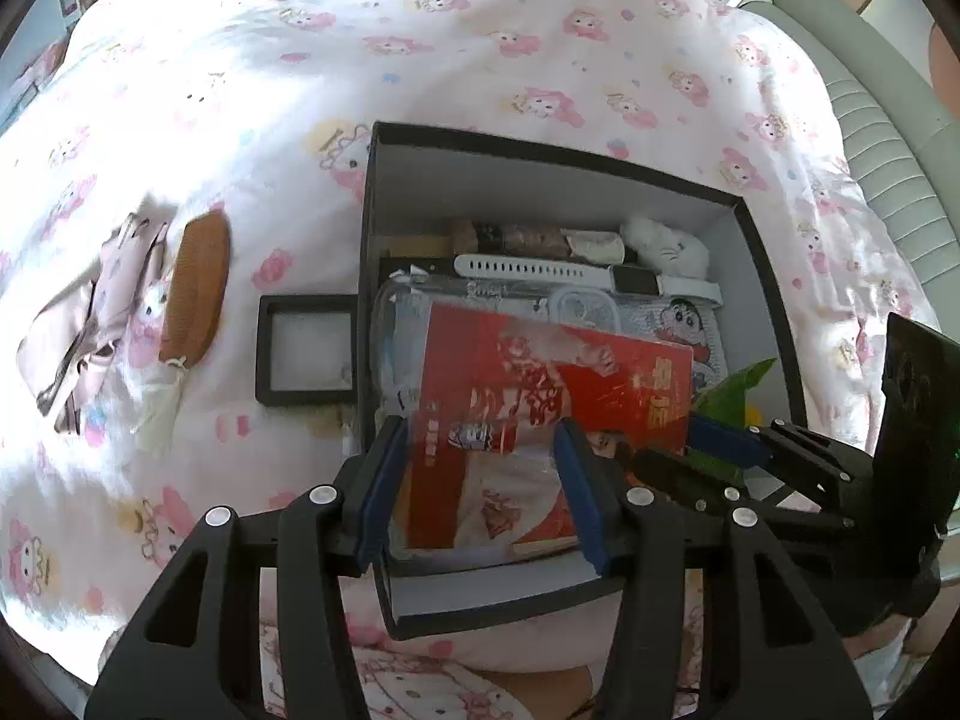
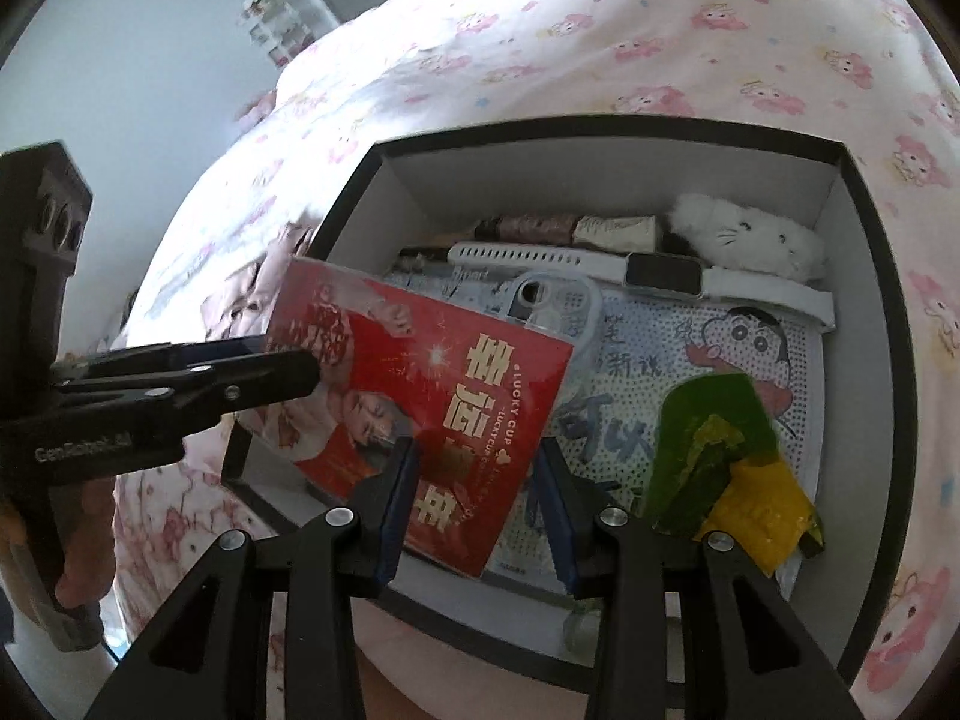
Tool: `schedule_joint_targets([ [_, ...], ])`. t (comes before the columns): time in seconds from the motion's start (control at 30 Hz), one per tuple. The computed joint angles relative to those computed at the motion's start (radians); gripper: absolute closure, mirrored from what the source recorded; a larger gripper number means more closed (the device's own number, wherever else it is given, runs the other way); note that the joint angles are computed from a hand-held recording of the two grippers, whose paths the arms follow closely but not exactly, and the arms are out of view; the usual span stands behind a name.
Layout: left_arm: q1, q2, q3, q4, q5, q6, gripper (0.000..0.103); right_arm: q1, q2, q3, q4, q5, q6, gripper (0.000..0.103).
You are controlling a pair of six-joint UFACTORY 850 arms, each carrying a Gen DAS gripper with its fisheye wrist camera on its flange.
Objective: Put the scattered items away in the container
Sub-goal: 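Carry the red card packet into the black box with the left gripper, then lower the red packet into the box and open the left gripper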
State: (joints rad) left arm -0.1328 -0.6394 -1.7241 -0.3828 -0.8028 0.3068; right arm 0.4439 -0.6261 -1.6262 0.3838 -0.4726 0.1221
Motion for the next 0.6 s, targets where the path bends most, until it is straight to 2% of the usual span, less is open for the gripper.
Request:
schedule_joint_targets([
  [0.07, -0.003, -0.013, -0.018, 0.005, -0.017, 0.014, 0.051, -0.002, 0.000, -0.002, -0.020, 0.004, 0.019, 0.068],
  [0.17, 0.001, -0.011, -0.008, -0.019, -0.003, 0.039, 0.051, -0.005, -0.005, -0.007, 0.007, -0.003, -0.011, 0.068],
  [0.27, -0.002, -0.022, -0.008, -0.028, 0.052, 0.042, 0.051, -0.004, -0.028, -0.033, 0.083, -0.052, -0.114, 0.068],
  [0.37, -0.014, -0.058, -0.046, -0.046, 0.039, 0.090, 0.053, -0.003, -0.053, -0.063, 0.107, -0.082, -0.131, 0.068],
  [0.47, -0.018, -0.122, -0.127, -0.099, -0.015, 0.132, 0.053, 0.007, -0.059, -0.095, -0.078, -0.056, 0.051, 0.068],
  [0.53, -0.024, -0.159, -0.173, -0.077, -0.026, 0.106, 0.060, 0.015, -0.071, -0.131, -0.229, -0.049, 0.164, 0.068],
  [0.57, -0.030, -0.178, -0.197, -0.031, -0.025, 0.056, 0.066, 0.019, -0.081, -0.151, -0.313, -0.063, 0.242, 0.068],
  [0.6, -0.038, -0.181, -0.198, 0.026, 0.003, 0.013, 0.072, 0.025, -0.091, -0.169, -0.404, -0.086, 0.329, 0.068],
])
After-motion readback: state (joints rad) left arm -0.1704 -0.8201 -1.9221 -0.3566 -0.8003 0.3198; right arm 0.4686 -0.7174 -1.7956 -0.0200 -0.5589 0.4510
